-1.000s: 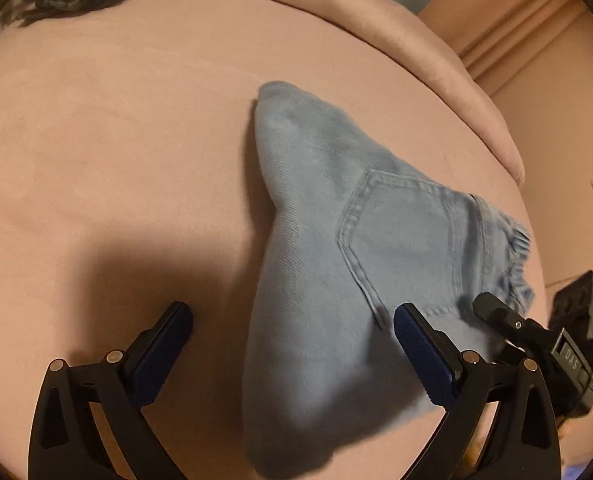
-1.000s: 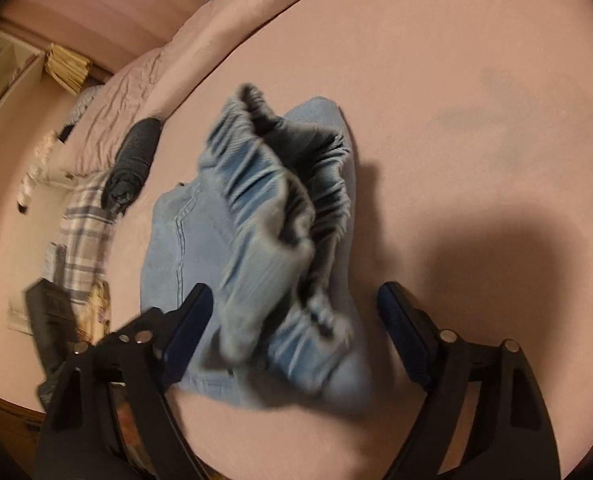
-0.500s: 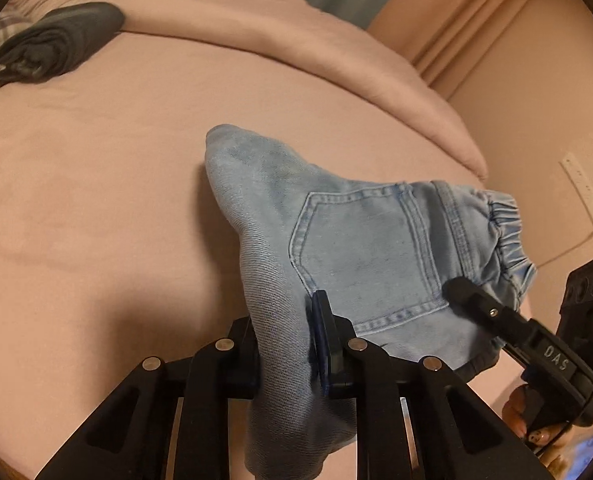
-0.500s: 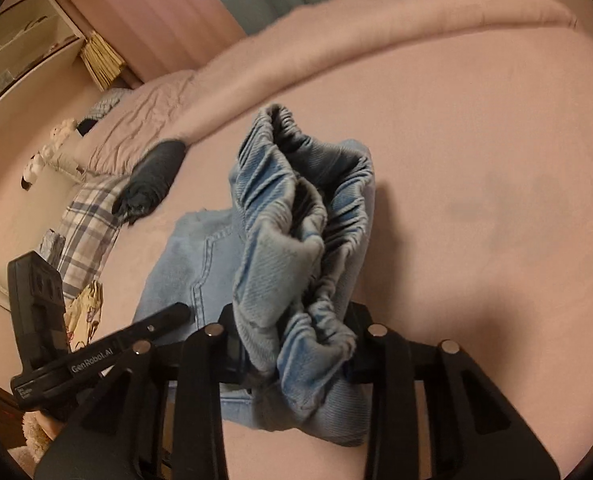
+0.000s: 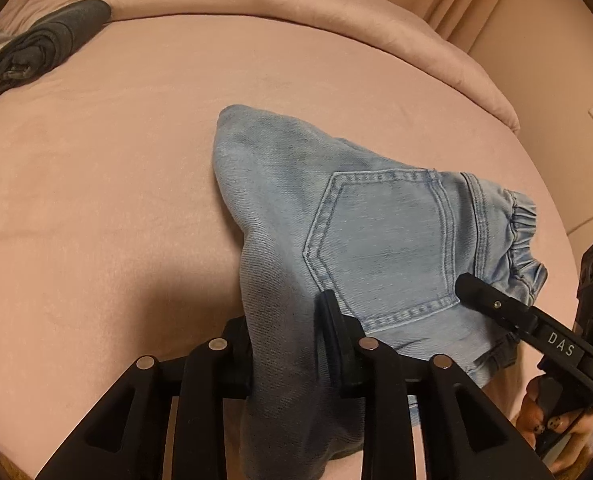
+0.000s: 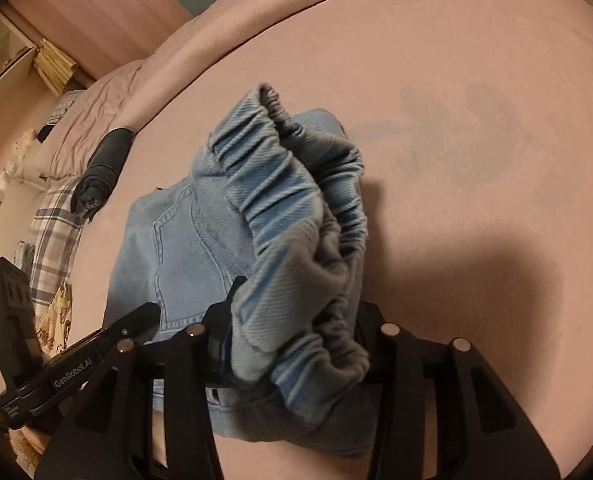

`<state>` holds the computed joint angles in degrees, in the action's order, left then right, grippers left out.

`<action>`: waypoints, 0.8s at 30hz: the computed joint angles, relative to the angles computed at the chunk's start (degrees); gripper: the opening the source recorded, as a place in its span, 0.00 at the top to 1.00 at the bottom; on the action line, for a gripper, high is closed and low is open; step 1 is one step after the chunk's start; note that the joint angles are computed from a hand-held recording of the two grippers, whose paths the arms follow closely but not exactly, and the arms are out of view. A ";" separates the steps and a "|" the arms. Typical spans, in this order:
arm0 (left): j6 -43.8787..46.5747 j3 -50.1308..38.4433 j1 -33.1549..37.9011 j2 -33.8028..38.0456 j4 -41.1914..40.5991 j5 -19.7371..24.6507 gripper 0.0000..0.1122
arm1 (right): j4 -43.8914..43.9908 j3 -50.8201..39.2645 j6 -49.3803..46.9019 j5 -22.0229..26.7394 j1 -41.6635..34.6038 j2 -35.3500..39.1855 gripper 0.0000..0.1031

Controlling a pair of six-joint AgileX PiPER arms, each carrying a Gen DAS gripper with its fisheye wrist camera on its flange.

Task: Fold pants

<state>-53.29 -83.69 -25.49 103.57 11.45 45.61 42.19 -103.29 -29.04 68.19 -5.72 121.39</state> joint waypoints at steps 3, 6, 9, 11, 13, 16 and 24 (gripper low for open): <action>-4.56 4.03 -1.84 -2.19 5.26 -2.66 0.68 | 0.15 0.35 -1.20 -0.95 0.03 0.09 0.58; -12.49 9.57 -4.90 -5.14 14.44 -4.34 0.57 | 2.24 3.97 -4.89 -3.76 -0.08 -1.69 0.56; -15.93 9.56 -7.03 -6.95 15.55 0.62 0.52 | 2.93 5.34 -3.98 -4.17 -0.47 -3.03 0.46; -15.48 8.26 -8.75 -7.86 16.24 4.41 0.50 | 0.45 7.07 -2.22 -6.54 0.13 -5.97 0.24; -18.50 7.16 -11.88 -8.99 20.69 8.56 0.35 | 1.45 11.66 -6.10 -10.62 -0.47 -11.09 0.15; -22.56 5.81 -16.31 -11.07 26.09 14.24 0.18 | 3.11 13.00 -9.27 -9.33 -2.49 -14.95 0.12; -20.98 -2.96 -19.28 -11.35 29.75 21.58 0.15 | 9.30 9.01 -9.69 -4.12 -4.45 -19.64 0.03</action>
<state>-74.27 -86.65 -44.77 92.22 41.20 67.19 51.49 -94.28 -38.73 64.07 -10.17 101.75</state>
